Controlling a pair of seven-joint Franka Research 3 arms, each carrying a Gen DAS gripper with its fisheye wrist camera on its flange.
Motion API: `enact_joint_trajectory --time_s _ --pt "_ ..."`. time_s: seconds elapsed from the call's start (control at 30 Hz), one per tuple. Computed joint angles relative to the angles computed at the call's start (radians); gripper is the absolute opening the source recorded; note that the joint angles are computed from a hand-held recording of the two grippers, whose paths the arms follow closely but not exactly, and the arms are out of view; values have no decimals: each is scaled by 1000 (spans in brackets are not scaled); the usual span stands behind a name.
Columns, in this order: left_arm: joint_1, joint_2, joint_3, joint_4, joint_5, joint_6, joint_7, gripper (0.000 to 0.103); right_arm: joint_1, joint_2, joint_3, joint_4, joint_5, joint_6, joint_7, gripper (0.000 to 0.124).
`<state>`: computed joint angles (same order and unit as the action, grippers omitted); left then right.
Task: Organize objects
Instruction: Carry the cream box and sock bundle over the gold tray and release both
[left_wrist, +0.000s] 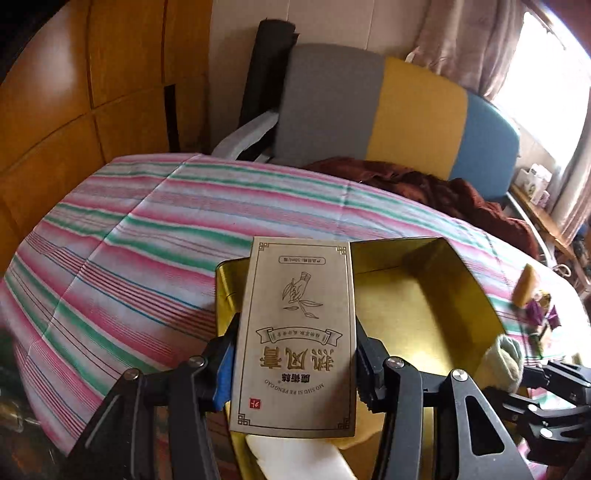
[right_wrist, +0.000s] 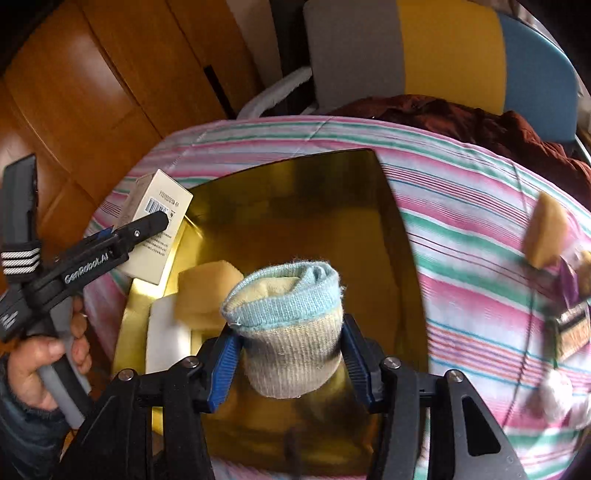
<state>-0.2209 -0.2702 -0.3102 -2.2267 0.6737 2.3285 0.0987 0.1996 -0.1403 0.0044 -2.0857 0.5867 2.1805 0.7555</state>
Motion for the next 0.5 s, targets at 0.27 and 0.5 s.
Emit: enact_joint_trajectory --time_s 0.27,0.5 --pt "0 -49 -38 -21 81 -70 -109 88 15 29 6 35 50 -8 20 67" --pt "-34 -81 -88 -20 101 -153 -167 92 17 -59 0 -46 50 15 -27 67"
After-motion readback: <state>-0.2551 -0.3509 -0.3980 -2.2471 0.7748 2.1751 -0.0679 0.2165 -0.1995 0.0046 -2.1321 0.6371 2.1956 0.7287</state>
